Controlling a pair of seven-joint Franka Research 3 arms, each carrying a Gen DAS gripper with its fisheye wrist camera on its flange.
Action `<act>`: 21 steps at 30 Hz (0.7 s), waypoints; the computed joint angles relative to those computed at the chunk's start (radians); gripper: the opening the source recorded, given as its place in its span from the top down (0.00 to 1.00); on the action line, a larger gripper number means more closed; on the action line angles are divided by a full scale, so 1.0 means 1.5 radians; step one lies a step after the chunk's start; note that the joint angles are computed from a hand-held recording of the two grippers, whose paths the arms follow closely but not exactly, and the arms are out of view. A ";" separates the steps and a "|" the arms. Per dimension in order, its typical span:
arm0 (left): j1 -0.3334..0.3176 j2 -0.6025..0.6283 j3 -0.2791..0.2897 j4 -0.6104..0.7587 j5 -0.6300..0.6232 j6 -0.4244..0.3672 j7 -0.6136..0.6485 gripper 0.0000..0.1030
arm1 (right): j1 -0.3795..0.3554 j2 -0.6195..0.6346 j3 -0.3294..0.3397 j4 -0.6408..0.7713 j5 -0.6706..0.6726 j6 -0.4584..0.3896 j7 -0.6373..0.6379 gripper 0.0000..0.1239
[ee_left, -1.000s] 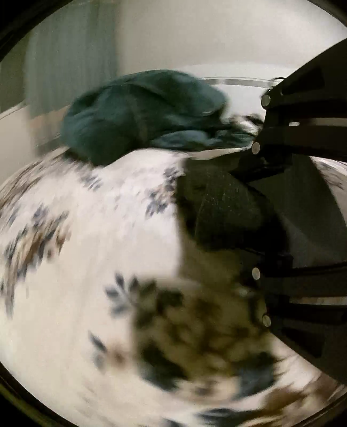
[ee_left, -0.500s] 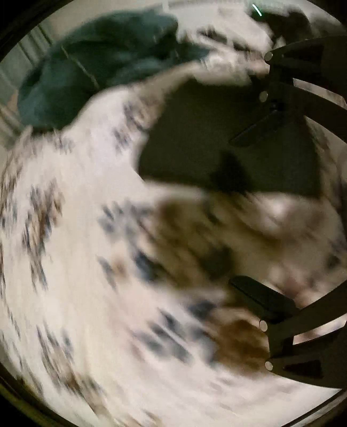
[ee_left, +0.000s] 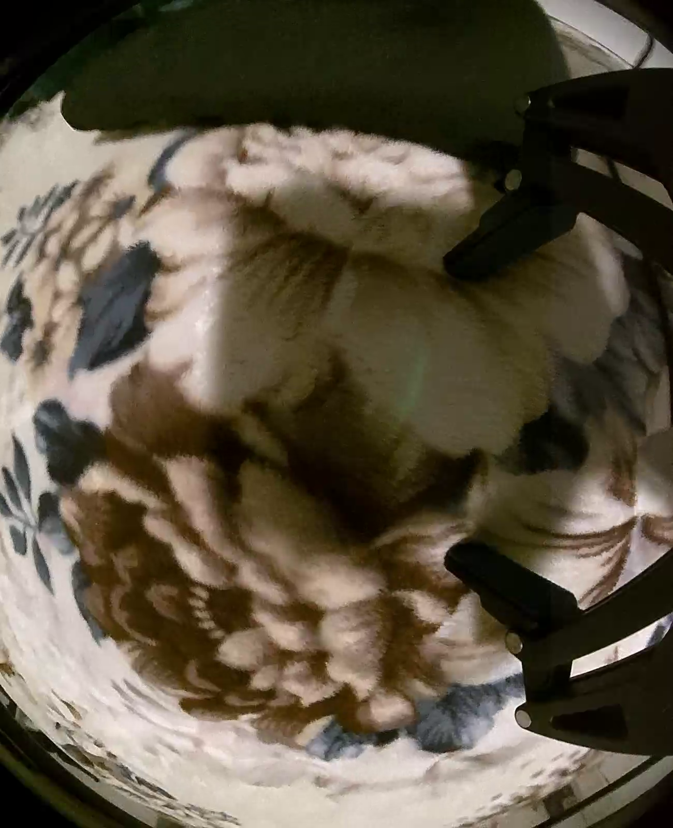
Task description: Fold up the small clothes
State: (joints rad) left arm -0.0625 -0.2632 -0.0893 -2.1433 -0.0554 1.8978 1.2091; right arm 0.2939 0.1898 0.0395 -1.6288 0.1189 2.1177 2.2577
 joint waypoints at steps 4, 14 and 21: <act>0.008 0.007 0.001 0.039 -0.001 -0.020 -0.026 0.00 | 0.019 -0.015 -0.007 0.023 -0.094 0.008 0.055 0.95; -0.001 0.090 -0.004 0.194 -0.068 0.055 0.005 0.00 | -0.040 -0.044 -0.004 -0.025 0.094 -0.050 -0.053 0.57; -0.025 0.043 -0.028 0.157 -0.033 0.011 0.022 0.00 | -0.046 -0.316 -0.009 -0.362 0.285 0.008 -0.033 0.50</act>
